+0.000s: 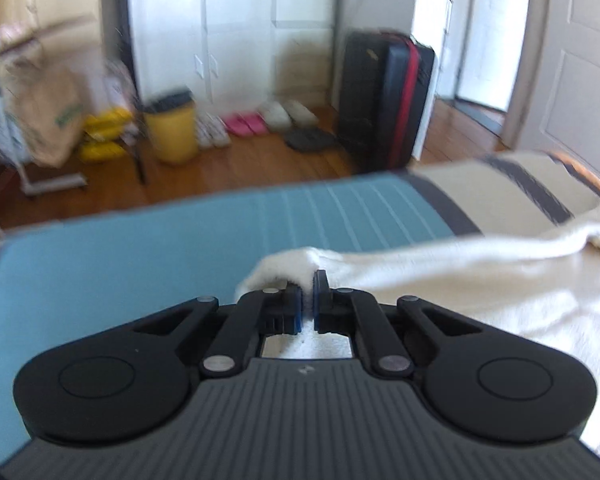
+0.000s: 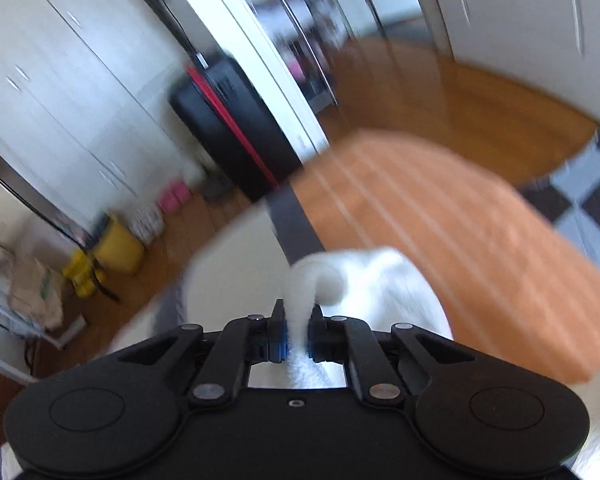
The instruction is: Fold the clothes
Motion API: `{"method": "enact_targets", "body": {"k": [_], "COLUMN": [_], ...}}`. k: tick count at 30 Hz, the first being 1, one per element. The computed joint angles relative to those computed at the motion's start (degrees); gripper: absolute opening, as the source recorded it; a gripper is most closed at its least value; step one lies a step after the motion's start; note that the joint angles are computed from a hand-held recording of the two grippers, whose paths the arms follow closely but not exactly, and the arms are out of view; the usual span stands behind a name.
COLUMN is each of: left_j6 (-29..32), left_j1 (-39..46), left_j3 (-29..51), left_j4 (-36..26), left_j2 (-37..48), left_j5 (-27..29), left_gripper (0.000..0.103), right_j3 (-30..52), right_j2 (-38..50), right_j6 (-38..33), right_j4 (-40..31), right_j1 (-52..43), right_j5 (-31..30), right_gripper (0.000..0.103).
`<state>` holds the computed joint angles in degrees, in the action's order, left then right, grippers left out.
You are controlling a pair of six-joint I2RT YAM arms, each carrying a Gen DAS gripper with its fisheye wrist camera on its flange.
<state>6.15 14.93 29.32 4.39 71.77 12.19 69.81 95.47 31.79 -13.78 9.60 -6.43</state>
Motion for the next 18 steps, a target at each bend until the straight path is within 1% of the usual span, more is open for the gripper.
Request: {"method": "enact_targets", "body": {"k": [3, 6, 8, 10, 12, 13, 14, 15, 16, 17, 18], "left_j6": [-0.5, -0.3, -0.3, -1.1, -2.4, -3.1, -4.1, -4.8, -5.2, -4.7, -3.2], "left_j1": [2.9, 2.7, 2.3, 2.6, 2.4, 2.2, 2.0, 1.6, 1.3, 0.9, 0.3], "left_j3": [-0.1, -0.5, 0.0, 0.8, 3.0, 4.3, 5.5, 6.8, 8.1, 9.0, 9.2], "left_j4": [-3.7, -3.0, -1.8, -0.8, -2.4, -3.4, -4.9, -7.2, -9.8, -11.6, -12.3], "left_j2": [-6.5, -8.1, -6.2, -2.5, 1.8, 4.1, 5.7, 6.0, 5.6, 4.6, 2.9], "left_j5": [2.1, 0.4, 0.0, 0.5, -0.2, -0.7, -1.4, -2.2, -2.9, -3.7, -5.1], "left_gripper": [0.005, 0.005, 0.005, 0.005, 0.006, 0.007, 0.008, 0.011, 0.012, 0.012, 0.012], "right_j3": [1.7, 3.2, 3.0, 4.4, 7.0, 9.3, 12.7, 16.0, 17.6, 17.2, 16.8], "right_j2": [-1.7, -0.7, 1.0, 5.1, 8.5, 10.2, 12.2, 14.3, 14.8, 14.1, 13.3], "right_j6": [-2.9, -5.6, -6.8, -7.3, -6.5, -5.8, -4.8, -4.1, -3.9, -4.0, -4.1], "right_j4": [0.7, 1.3, 2.8, 4.5, 2.7, 0.0, -4.5, -9.1, -12.1, -12.5, -13.0], "right_j1": [1.1, 2.2, 2.5, 1.3, 0.8, 0.8, 0.9, 1.1, 1.3, 1.5, 1.6], "right_j5": [3.3, 4.8, 5.4, 5.4, 6.1, 6.4, 6.6, 7.1, 8.0, 8.6, 9.3], "right_gripper": [0.009, 0.009, 0.009, 0.009, 0.009, 0.011, 0.011, 0.024, 0.033, 0.035, 0.042]}}
